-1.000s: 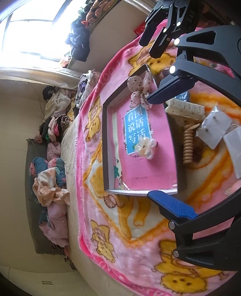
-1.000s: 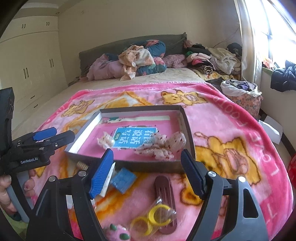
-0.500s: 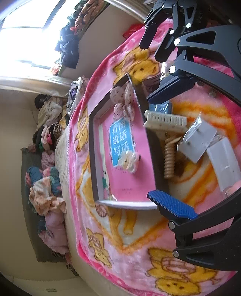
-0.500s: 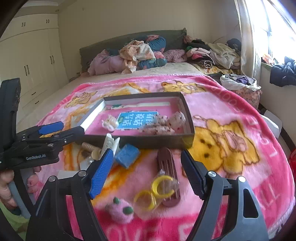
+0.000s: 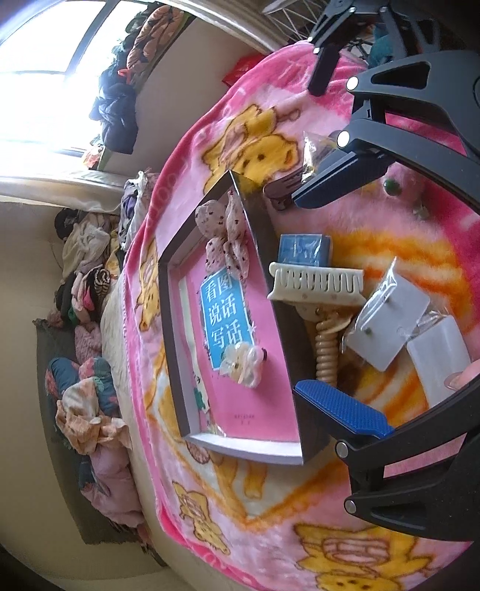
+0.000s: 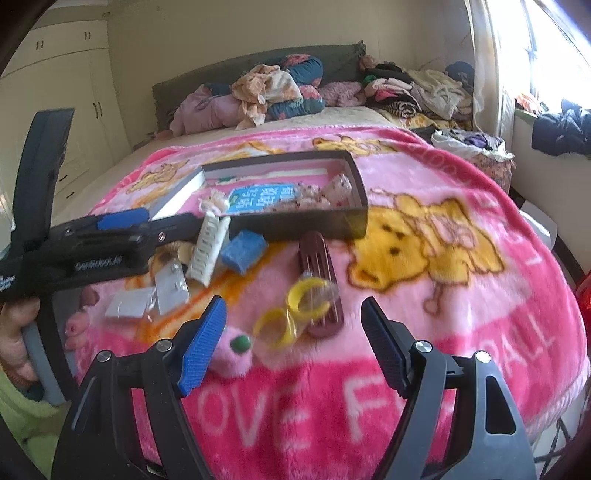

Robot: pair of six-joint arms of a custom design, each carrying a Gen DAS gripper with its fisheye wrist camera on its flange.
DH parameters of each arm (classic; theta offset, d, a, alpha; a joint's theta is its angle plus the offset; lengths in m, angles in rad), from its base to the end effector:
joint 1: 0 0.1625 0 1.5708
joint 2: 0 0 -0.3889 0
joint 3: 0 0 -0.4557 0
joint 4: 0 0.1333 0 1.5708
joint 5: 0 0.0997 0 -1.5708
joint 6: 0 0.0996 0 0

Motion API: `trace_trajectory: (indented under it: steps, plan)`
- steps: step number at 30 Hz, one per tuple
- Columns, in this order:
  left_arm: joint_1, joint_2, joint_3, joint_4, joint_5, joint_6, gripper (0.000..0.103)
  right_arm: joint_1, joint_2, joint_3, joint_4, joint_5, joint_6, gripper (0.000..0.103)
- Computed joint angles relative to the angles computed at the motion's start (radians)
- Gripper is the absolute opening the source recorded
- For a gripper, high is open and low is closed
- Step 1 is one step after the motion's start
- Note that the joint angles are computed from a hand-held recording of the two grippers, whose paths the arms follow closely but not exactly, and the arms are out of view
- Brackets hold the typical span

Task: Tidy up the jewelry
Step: 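Grasp the white comb clip with the left tool while the right tool grasps the pink pom-pom clip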

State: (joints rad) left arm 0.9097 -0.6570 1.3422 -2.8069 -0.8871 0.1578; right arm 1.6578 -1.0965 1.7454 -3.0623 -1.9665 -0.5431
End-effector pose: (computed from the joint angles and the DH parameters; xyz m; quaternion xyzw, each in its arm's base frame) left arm -0.3278 -0.7410 0.0980 0.2773 0.8680 -0.3285 0.2486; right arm 0.1533 -0.6648 0.2463 0.2008 -0.8756 0.3500 0.2654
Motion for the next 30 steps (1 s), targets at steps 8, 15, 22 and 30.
trace_trajectory:
  steps: [8,15,22,30]
  plan:
    - [0.012,0.037,-0.042,0.053,-0.004,-0.014,0.071,-0.006,-0.01,0.02,0.041,0.006,0.018,0.073]
    - [0.029,0.051,-0.067,0.099,-0.016,-0.05,0.062,0.007,0.012,0.003,0.079,0.016,-0.014,0.072]
    - [0.036,0.059,-0.083,0.125,-0.028,-0.071,0.052,0.02,0.062,-0.054,0.17,-0.036,-0.014,0.062]
    - [0.036,0.069,-0.092,0.127,-0.018,-0.07,0.048,0.022,0.092,-0.083,0.235,-0.048,-0.022,0.041]
